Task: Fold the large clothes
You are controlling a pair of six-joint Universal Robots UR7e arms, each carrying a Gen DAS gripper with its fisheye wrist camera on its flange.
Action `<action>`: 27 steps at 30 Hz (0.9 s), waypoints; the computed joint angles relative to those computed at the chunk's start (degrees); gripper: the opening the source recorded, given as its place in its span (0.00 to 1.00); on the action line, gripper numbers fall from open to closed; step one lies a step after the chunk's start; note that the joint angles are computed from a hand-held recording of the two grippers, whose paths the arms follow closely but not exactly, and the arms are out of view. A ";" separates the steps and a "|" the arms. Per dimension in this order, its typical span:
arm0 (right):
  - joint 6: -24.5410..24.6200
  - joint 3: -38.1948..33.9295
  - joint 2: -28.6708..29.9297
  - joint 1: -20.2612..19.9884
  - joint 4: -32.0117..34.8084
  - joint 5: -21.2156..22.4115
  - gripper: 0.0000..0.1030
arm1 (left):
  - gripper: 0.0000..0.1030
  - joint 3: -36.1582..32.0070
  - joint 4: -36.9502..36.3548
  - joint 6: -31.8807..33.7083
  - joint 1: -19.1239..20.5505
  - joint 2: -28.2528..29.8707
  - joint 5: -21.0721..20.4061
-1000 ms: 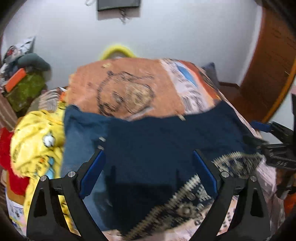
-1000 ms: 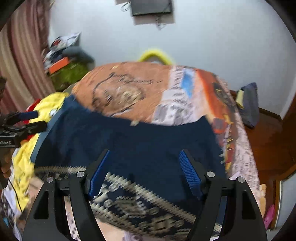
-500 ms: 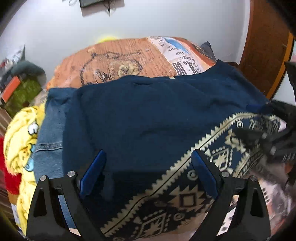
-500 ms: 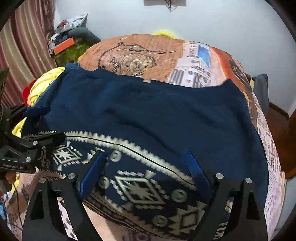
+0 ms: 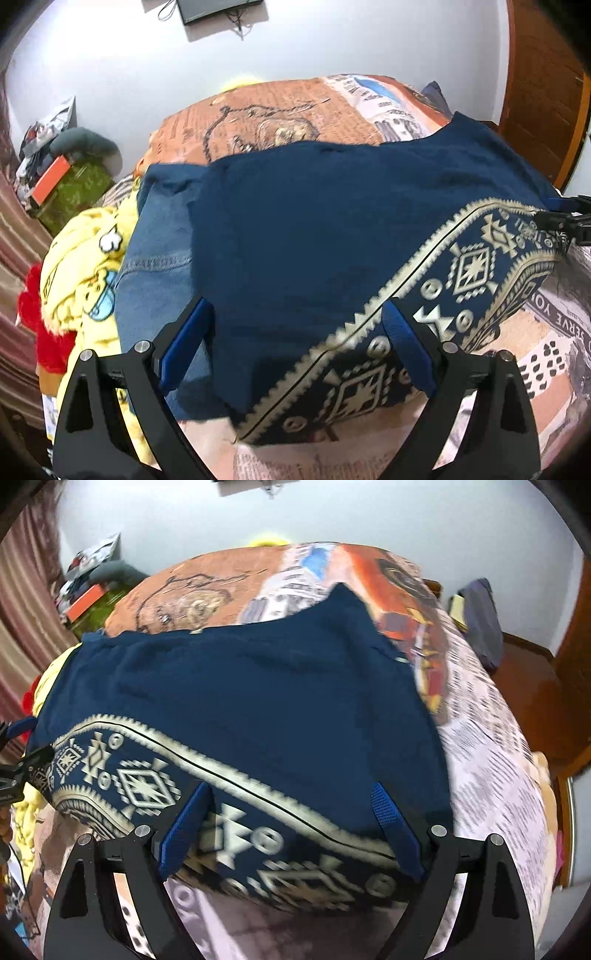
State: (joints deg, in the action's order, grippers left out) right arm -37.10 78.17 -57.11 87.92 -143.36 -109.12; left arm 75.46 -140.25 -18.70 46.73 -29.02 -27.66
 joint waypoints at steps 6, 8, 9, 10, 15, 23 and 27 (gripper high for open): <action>-0.03 0.94 -1.84 -0.67 -0.88 -1.32 0.85 | 0.92 5.35 7.46 -12.30 0.35 -5.15 1.00; -0.85 2.02 -1.65 -0.18 -4.95 -5.38 0.85 | 0.92 7.63 8.11 -15.91 0.31 -7.22 0.88; -1.61 2.41 -1.37 0.09 -7.18 -8.29 0.85 | 0.92 9.13 8.04 -17.97 0.17 -8.58 0.87; -1.72 2.48 -1.55 -0.04 -7.31 -9.36 0.85 | 0.92 10.35 7.46 -19.06 0.00 -9.53 0.78; 3.55 3.09 -5.11 -1.48 -3.14 -6.80 0.85 | 0.92 17.94 -4.21 -22.01 -0.88 -15.27 -2.96; 6.29 5.94 -9.55 -1.28 -2.06 -0.92 0.85 | 0.92 24.62 -29.15 -22.23 0.81 -16.05 -23.20; 5.38 7.76 -10.43 -0.82 -1.72 0.47 0.85 | 0.88 22.30 -29.04 -23.59 2.57 -12.55 -28.01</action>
State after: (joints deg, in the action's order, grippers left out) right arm -31.72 85.93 -67.54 87.10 -145.09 -108.65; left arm 97.76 -169.29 -42.29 49.30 -41.57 -55.67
